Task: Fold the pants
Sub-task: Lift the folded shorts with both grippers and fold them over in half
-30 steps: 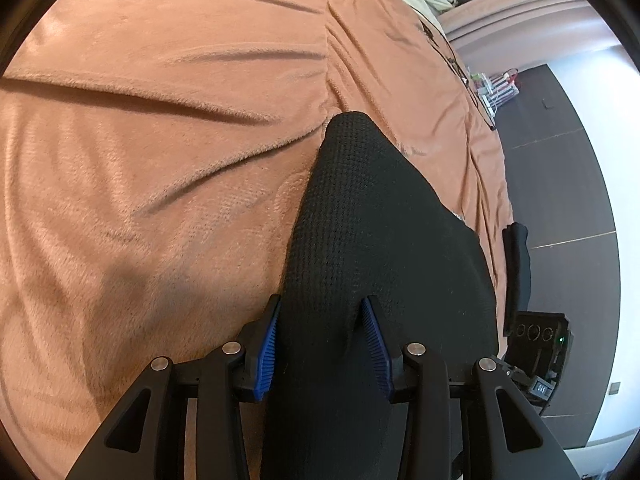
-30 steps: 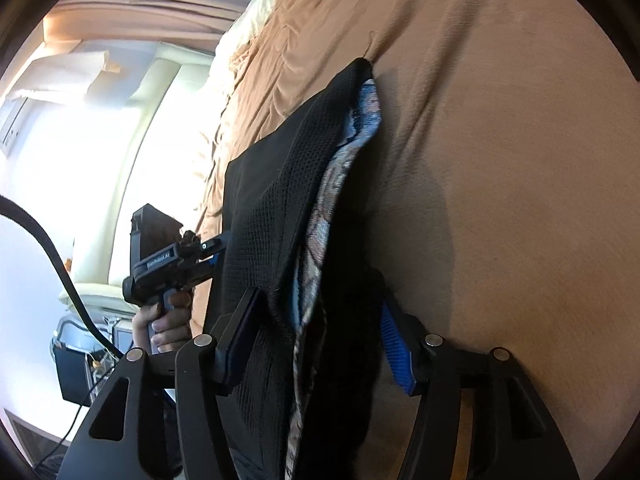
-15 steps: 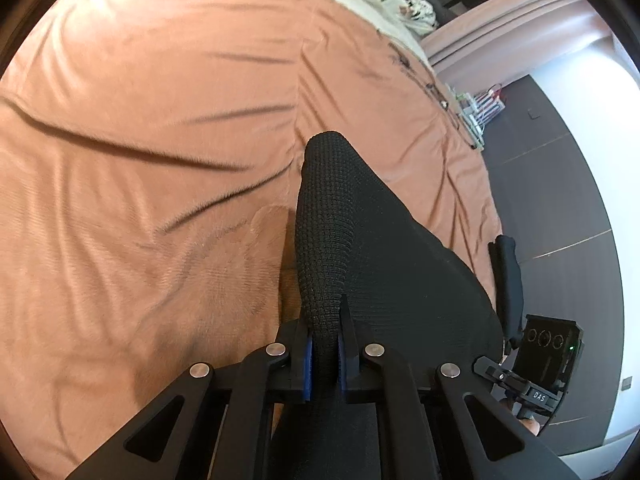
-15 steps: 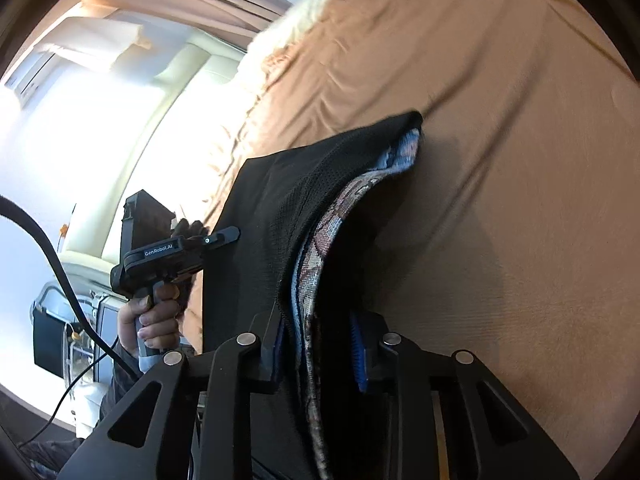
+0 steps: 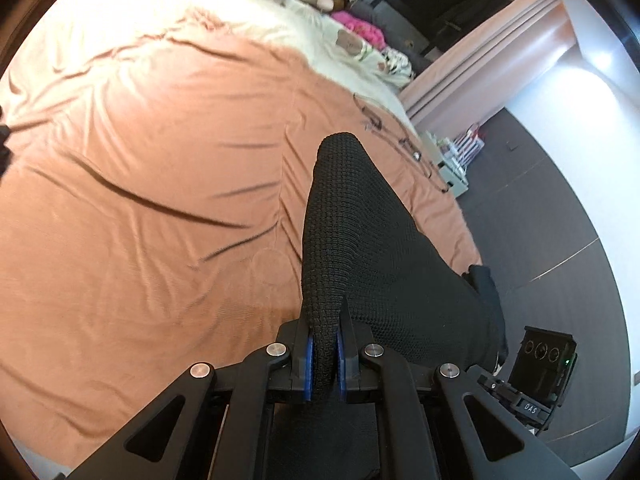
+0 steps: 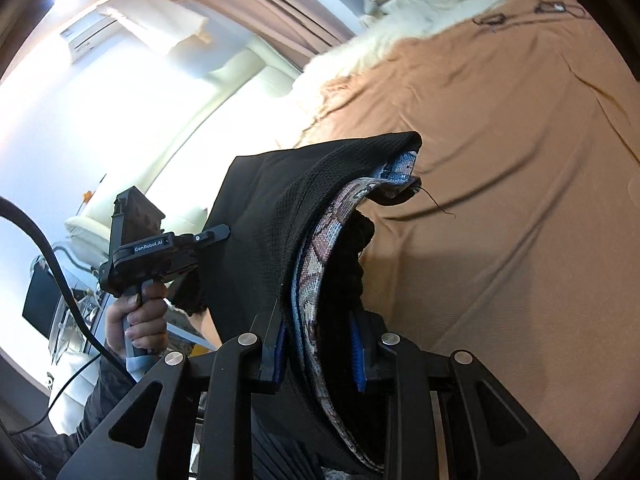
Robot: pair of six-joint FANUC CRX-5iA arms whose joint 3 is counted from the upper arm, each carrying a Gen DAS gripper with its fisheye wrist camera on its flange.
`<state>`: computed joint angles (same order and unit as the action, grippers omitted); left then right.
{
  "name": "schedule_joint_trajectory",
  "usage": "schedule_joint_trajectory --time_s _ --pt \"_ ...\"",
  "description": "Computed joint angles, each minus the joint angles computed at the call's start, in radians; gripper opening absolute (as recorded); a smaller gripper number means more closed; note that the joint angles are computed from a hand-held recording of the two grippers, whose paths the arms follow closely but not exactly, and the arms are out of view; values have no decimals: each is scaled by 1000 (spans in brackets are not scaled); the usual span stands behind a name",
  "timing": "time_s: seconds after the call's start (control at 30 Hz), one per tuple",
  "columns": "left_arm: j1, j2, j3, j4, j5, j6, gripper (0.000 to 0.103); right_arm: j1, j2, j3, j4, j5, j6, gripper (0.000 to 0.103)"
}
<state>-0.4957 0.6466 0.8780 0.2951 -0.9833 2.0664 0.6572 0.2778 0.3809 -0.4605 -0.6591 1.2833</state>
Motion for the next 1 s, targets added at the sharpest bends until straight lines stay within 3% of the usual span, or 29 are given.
schedule_joint_trajectory --time_s 0.27,0.43,0.73,0.83,1.0 --pt "-17 -139 -75 -107 30 47 9 73 -58 -48 95 72 -26 22" --pt "-14 -222 -126 -157 32 64 9 87 -85 -64 71 83 37 22" --pt "35 -397 -308 -200 119 81 8 105 -5 50 49 51 97 22" --pt "51 -450 -355 -232 116 122 8 112 51 130 35 25 127 22" --pt "99 -530 -433 -232 146 101 8 114 129 233 11 1 156 22"
